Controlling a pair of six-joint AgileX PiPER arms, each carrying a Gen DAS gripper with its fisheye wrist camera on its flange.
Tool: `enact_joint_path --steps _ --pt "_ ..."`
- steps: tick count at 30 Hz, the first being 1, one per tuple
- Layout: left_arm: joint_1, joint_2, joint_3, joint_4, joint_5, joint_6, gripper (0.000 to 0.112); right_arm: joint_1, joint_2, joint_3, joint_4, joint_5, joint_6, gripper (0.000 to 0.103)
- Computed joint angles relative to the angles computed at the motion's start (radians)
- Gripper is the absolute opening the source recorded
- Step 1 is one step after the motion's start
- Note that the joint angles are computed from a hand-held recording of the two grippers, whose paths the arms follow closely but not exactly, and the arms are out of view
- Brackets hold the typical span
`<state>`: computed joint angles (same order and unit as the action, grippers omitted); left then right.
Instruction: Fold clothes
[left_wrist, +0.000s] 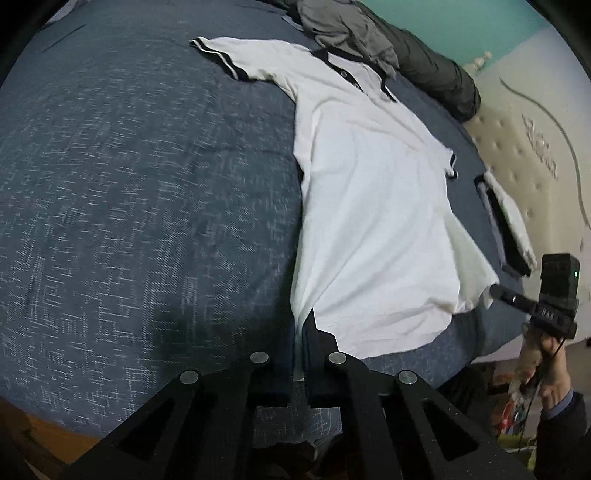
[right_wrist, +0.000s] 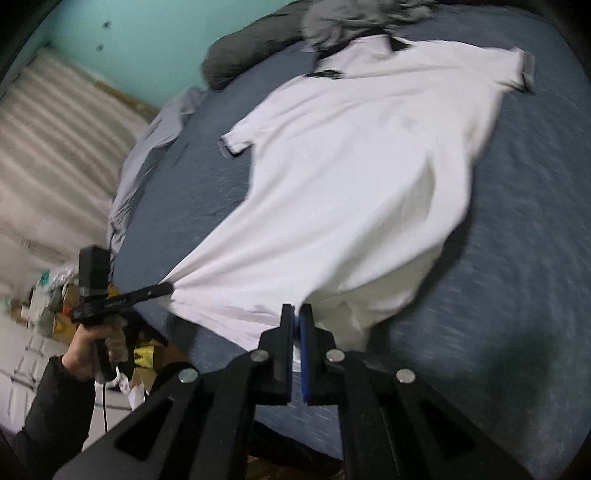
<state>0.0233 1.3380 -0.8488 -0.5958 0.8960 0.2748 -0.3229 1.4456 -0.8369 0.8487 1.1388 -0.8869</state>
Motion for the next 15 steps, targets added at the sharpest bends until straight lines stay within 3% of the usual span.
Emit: enact_joint_path --steps 5,6,7,8,9,13,15 --pt "0.012 0.005 0.003 0.007 0.005 0.004 0.003 0.138 0.102 -0.026 -0.073 -0.077 0.124 0.006" --pt "0.013 0.005 0.003 0.005 0.006 0.009 0.003 0.135 0.096 -0.021 -0.084 -0.088 0.134 0.009" --pt "0.014 0.006 0.003 0.003 0.007 0.015 0.003 0.122 0.091 -0.012 -0.082 -0.094 0.13 0.019" --pt "0.016 0.007 0.003 0.001 0.008 0.02 0.003 0.069 0.082 -0.006 -0.039 -0.063 0.09 0.033" --pt "0.018 0.007 0.005 0.0 0.008 0.025 0.003 0.022 0.074 -0.002 -0.011 -0.037 0.059 0.039" --pt "0.025 0.02 0.005 -0.004 0.005 0.038 0.003 -0.165 0.019 -0.022 0.056 0.031 -0.016 0.042" --pt "0.027 0.025 0.006 -0.007 0.004 0.045 0.003 -0.219 0.028 -0.054 0.02 0.027 0.019 0.042"
